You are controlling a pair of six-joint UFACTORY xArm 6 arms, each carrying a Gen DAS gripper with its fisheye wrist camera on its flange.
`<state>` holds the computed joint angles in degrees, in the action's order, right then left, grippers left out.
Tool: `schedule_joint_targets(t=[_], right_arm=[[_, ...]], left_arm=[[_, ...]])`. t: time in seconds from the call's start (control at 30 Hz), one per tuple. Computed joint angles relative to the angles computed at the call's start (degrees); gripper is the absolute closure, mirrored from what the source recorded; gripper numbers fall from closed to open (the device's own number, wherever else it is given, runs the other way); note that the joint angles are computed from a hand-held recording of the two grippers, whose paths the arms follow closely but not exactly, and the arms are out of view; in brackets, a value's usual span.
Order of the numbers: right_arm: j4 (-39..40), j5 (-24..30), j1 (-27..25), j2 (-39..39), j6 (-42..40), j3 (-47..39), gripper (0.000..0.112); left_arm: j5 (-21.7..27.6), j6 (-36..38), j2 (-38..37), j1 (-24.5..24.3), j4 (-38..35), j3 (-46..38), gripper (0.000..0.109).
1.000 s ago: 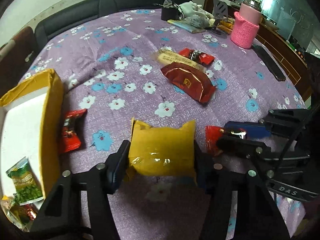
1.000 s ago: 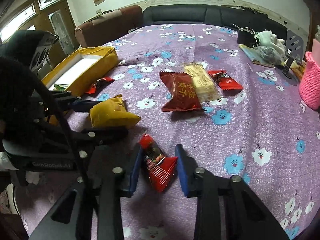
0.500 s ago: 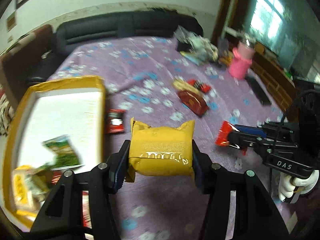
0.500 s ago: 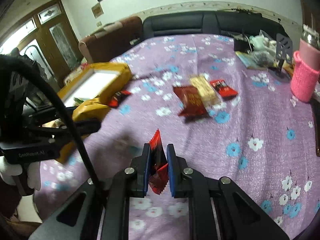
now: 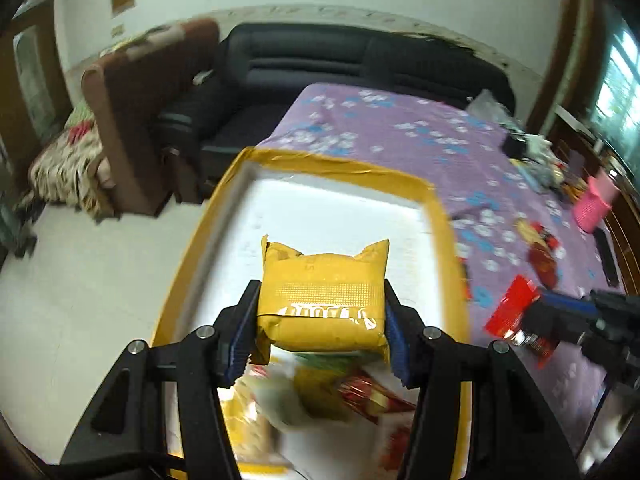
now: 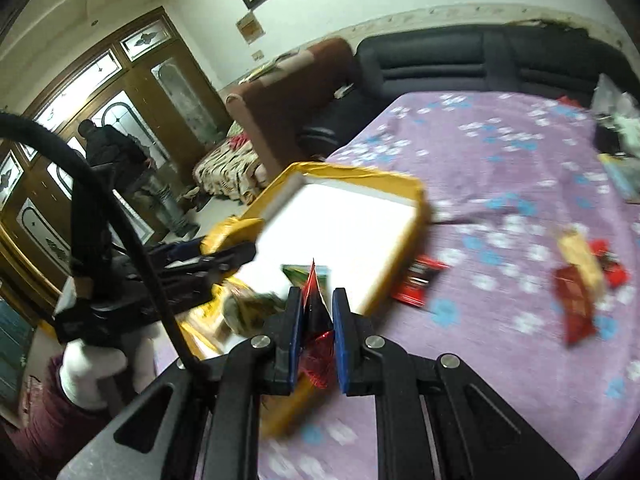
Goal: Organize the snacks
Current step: 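Carry the yellow cake pack with the left gripper while the right gripper grasps a red candy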
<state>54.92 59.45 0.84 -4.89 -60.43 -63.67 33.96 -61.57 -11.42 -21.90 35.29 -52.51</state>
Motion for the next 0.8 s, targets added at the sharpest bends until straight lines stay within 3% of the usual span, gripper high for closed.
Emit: schedule_joint_targets(t=[0.1, 0.33, 0.5, 0.57, 0.73, 0.8], right_arm=[[-1.97, -5.04, 5.65, 2.87, 2.53, -0.69, 0.100], [-5.44, -13.07, 12.01, 7.88, 3.49, -1.40, 0.095], [-6.19, -19.71, 14.17, 5.28, 0.74, 2.15, 0.094], [-5.01, -20.19, 13.61, 3.93, -0.26, 3.23, 0.094], [-2.22, -18.97, 10.86, 0.23, -0.63, 5.23, 0.094], [-1.21, -17.61, 9.10, -0.94, 0.11, 5.38, 0.094]], left_arm=[[-2.30, 1.35, 1.79, 2.89, -2.44, 0.60, 0.051], [-7.49, 6.71, 2.32, 5.19, -9.16, 3.08, 0.044], [-8.59, 3.52, -0.39, 5.42, -6.19, 4.92, 0.038], [-8.03, 1.75, -1.60, 5.08, -4.70, 5.32, 0.034], [1.50, -10.73, -8.03, 0.54, 6.03, 6.13, 0.023], [2.49, -14.64, -11.22, -1.17, 8.72, 7.67, 0.022]])
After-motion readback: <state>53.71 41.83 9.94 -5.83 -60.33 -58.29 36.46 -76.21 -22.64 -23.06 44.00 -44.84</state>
